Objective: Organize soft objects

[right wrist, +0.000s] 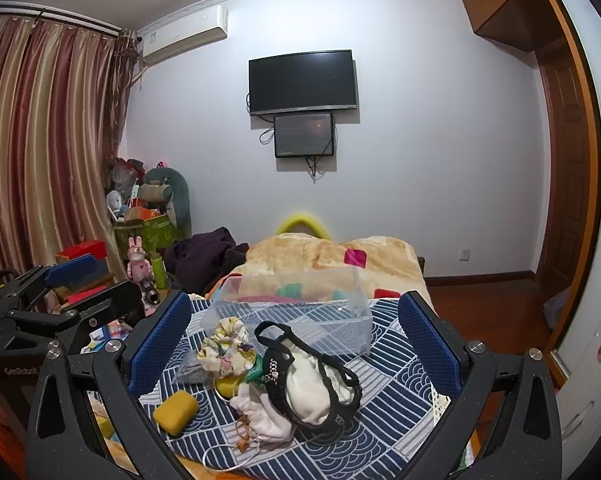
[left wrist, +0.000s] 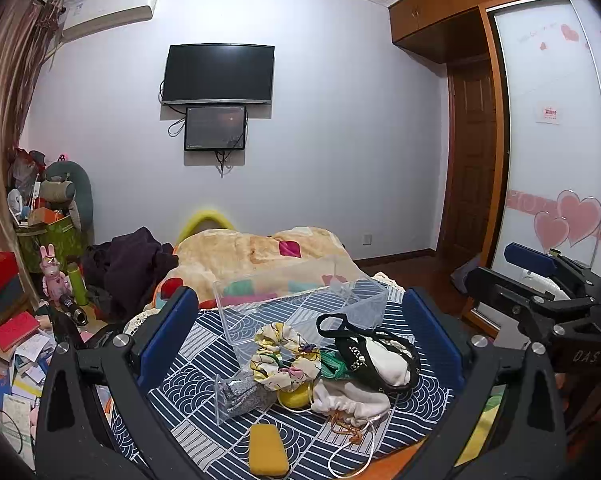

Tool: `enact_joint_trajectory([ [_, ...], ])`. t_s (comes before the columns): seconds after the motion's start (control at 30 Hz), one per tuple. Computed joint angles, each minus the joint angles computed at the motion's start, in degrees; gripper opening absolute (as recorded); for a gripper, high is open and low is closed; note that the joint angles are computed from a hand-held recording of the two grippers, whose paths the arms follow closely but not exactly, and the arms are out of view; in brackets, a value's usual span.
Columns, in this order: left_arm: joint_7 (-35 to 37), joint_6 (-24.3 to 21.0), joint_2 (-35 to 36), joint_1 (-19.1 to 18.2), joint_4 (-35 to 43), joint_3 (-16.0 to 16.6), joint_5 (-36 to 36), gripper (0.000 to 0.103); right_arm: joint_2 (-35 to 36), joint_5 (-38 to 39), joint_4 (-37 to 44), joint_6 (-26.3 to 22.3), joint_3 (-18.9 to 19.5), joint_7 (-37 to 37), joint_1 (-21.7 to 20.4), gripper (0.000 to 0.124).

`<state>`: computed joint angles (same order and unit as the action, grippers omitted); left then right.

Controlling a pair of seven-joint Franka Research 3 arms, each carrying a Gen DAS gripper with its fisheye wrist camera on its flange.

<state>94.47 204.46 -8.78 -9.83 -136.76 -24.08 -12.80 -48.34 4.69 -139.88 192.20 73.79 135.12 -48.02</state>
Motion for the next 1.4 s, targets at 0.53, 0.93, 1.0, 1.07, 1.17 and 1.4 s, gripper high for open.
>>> enact_joint_trajectory([
  [0.53, -0.43, 0.04, -0.02, -0.10, -0.03, 0.29, 0.54, 0.103, 0.32, 0.08, -0.24, 0.10, -0.28, -0.01, 0.16, 0.103],
  [0.93, -0.47, -0.06, 0.03, -0.07, 0.15, 0.26, 0.49, 0.103, 0.43, 0.09, -0.39, 0.21, -0.48, -0.25, 0.41, 0.103],
  [1.0, -0.29, -0.07, -0.01, 0.02, 0.14, 0.15, 0.29, 0.103, 0.43, 0.13, -0.41, 0.28, -0.50, -0.25, 0.43, 0.103],
  [1.07, -0.42, -0.16, 0.00, -0.07, 0.16, 0.32, 0.59, 0.103, 0.50, 0.11, -0.43, 0.34, -0.60, -0.34, 0.59, 0.103],
  [1.17, -0.28, -0.01, 0.07, 0.01, 0.16, 0.18, 0.38, 0.103, 0.56, 0.14, -0.47, 0.39, -0.67, -0.45, 0.75, 0.103],
  [1.4, -0.09, -0.04, 0.06, -0.05, 0.19, 0.18, 0.14, 0.103, 0.39, 0.30, -0.50, 0.33, -0.80, -0.56, 0.90, 0.103],
])
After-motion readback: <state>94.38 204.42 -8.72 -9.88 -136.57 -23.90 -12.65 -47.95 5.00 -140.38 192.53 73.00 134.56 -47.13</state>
